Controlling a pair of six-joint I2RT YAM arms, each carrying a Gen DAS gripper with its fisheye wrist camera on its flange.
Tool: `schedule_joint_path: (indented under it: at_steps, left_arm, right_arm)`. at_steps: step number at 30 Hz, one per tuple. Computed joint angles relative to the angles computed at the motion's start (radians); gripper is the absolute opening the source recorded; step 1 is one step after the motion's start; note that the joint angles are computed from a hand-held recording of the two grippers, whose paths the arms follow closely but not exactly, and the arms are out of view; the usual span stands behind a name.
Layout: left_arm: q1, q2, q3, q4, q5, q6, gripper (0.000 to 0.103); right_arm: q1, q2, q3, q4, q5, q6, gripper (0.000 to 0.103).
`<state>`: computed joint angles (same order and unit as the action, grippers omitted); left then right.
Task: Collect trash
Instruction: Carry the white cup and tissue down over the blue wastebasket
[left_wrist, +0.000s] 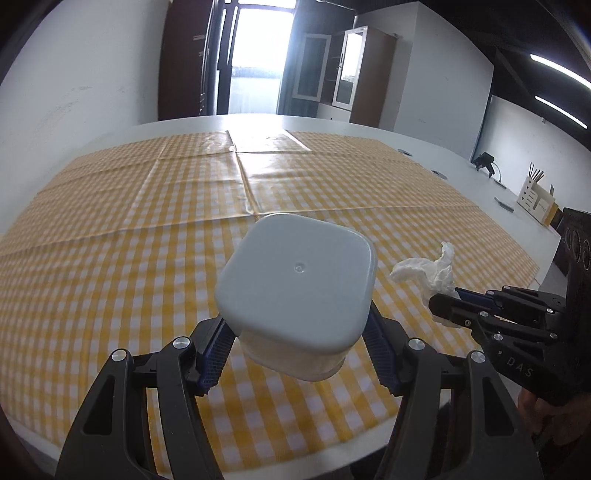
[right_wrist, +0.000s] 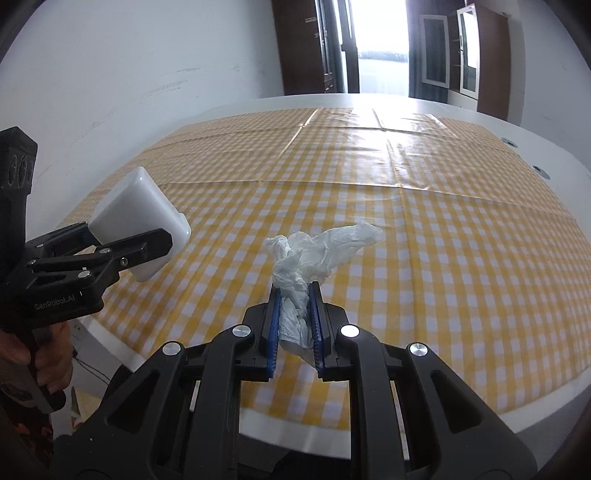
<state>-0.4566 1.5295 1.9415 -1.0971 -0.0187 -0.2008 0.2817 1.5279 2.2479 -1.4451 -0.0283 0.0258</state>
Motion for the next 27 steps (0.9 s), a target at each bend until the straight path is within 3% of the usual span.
schedule_joint_path:
  at_steps: [12, 20, 27]
  left_arm:
    - [-0.200, -0.361, -0.341, -0.022, -0.120, -0.128, 0.064]
    - [-0.319, -0.507, -0.545, -0.023, -0.153, -0.219, 0.064]
    - [-0.255, -0.570, -0.762, 0.053, -0.093, -0.224, 0.064]
  right_arm:
    - [0.284, -0.362, -0.352, 0.000, 0.142, 0.097, 0.014]
    - [0.669, -0.521, -0.540, -0.092, 0.365, 0.356, 0.014]
    - [0.674, -0.593, -0.798, -0.016, 0.298, 0.397, 0.014]
